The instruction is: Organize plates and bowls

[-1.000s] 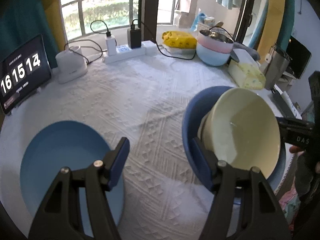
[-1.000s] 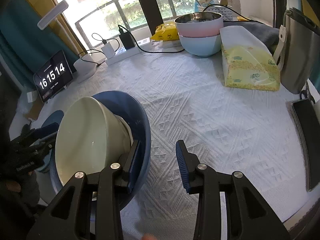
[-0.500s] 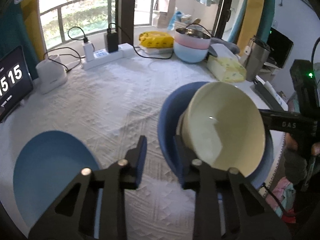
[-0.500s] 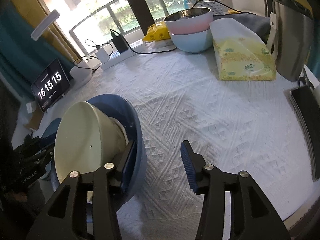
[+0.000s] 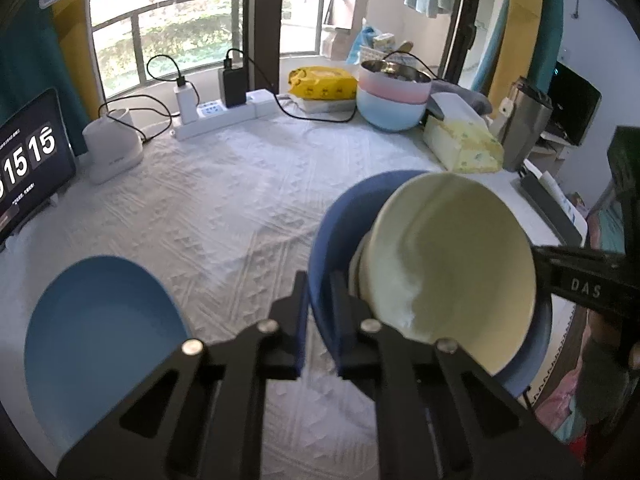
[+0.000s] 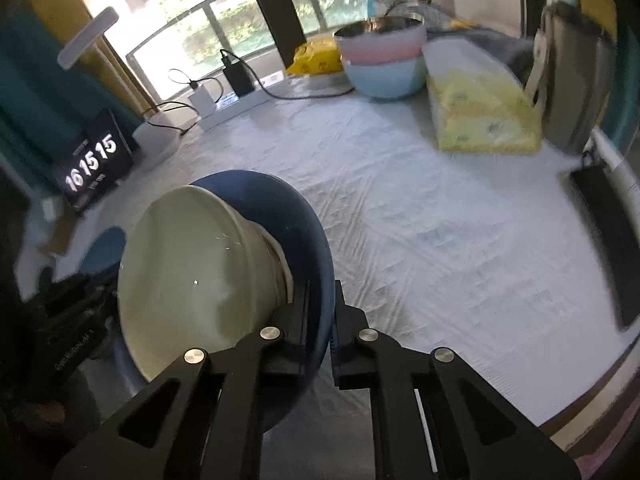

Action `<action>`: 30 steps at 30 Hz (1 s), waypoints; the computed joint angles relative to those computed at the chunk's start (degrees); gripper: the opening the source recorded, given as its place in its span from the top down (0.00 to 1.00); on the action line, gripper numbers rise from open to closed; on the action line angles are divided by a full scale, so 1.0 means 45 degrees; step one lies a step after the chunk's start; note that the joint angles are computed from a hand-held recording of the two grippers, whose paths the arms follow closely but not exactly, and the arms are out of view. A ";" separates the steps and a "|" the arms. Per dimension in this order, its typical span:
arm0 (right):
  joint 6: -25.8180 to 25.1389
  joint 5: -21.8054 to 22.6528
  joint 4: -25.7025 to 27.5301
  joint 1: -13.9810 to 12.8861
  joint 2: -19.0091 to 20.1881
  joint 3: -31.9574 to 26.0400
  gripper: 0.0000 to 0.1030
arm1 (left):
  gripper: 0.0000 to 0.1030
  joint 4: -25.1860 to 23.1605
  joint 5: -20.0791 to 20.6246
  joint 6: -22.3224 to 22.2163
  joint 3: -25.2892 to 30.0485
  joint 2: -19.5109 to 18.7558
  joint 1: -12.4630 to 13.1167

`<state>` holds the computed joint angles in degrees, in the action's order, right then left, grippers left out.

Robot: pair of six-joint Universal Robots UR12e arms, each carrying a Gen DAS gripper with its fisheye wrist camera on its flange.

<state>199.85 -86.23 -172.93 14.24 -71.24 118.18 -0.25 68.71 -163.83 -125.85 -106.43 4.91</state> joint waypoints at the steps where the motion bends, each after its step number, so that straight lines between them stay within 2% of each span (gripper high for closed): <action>1: 0.0208 0.0056 -0.0057 -0.0034 0.0021 0.0009 0.91 | 0.92 0.0051 -0.0069 -0.0070 0.0001 -0.0019 0.0008; 8: 0.1149 -0.0407 -0.1059 0.0115 0.0142 0.0202 0.92 | 0.93 0.0935 -0.0802 -0.0859 -0.0341 -0.0087 0.0273; 16: 0.1400 -0.0403 -0.0915 0.0139 0.0048 0.0186 0.93 | 0.93 0.0936 -0.0663 -0.0859 -0.0420 0.0031 0.0244; 30: 0.1347 -0.0325 -0.1100 0.0214 -0.0060 0.0079 0.93 | 0.92 0.1369 -0.1063 -0.1079 -0.0623 0.0264 0.0549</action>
<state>205.92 -87.70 -177.88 15.21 -71.51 118.54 5.91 63.93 -168.68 -128.66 -105.24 7.38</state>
